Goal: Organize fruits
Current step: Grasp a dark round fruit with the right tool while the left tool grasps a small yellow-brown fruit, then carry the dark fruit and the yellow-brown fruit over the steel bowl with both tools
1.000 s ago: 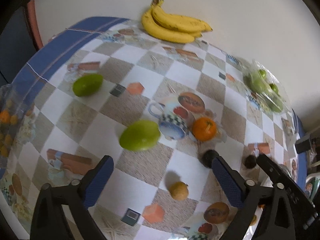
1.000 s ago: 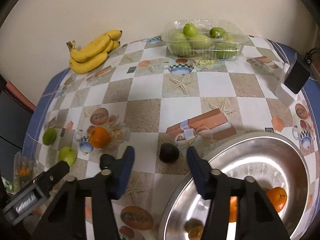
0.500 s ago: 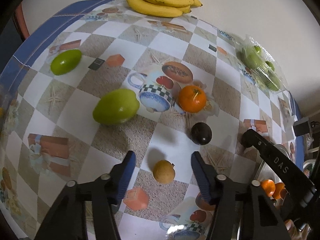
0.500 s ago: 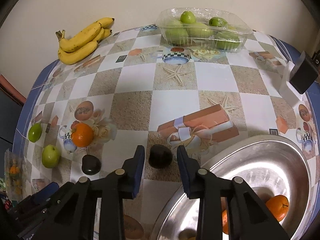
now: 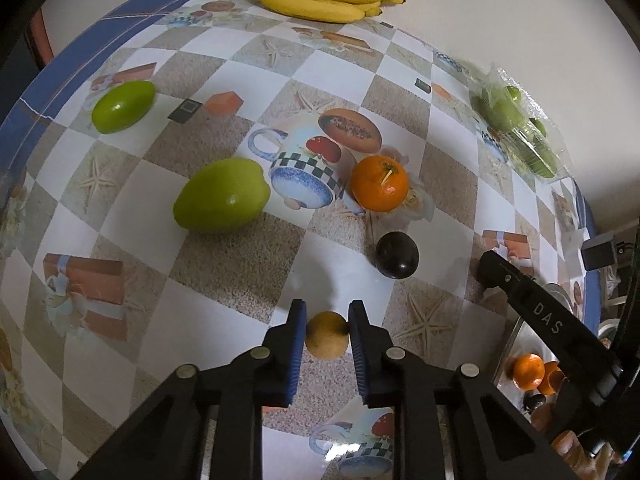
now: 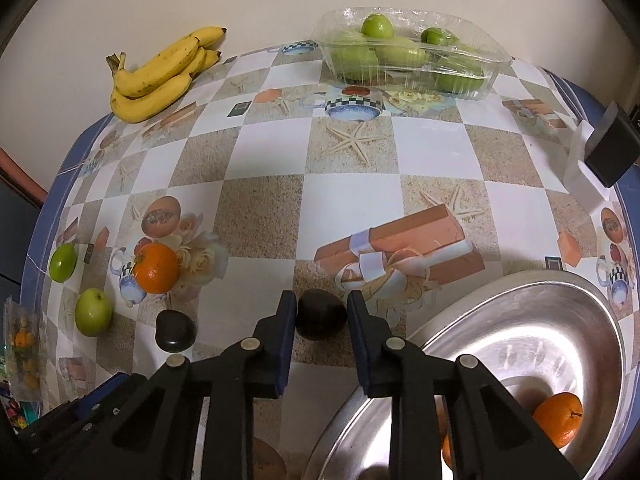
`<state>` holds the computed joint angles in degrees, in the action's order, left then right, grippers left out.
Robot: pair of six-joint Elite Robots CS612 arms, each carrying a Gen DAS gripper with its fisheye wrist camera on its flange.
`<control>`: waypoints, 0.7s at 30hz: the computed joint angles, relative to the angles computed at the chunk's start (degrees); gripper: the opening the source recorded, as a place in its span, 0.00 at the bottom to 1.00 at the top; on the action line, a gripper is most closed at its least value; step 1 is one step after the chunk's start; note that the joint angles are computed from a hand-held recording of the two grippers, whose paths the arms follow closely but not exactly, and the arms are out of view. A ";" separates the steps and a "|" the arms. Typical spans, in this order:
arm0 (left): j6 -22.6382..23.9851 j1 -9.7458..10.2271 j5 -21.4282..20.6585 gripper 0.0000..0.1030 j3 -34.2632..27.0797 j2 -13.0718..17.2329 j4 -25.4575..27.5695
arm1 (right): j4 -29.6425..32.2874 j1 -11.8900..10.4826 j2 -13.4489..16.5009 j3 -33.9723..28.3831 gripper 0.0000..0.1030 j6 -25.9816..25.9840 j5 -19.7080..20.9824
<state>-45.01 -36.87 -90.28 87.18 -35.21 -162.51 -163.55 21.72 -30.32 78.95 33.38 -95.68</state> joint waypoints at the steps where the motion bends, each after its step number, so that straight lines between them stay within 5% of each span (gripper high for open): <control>1: 0.00 0.00 -0.05 0.23 0.04 -0.03 -0.13 | 0.07 0.01 0.00 -0.02 0.25 0.04 -0.03; 21: -1.26 0.12 0.77 0.22 2.04 -1.55 -6.58 | -2.28 0.37 -3.40 3.64 0.25 1.26 0.39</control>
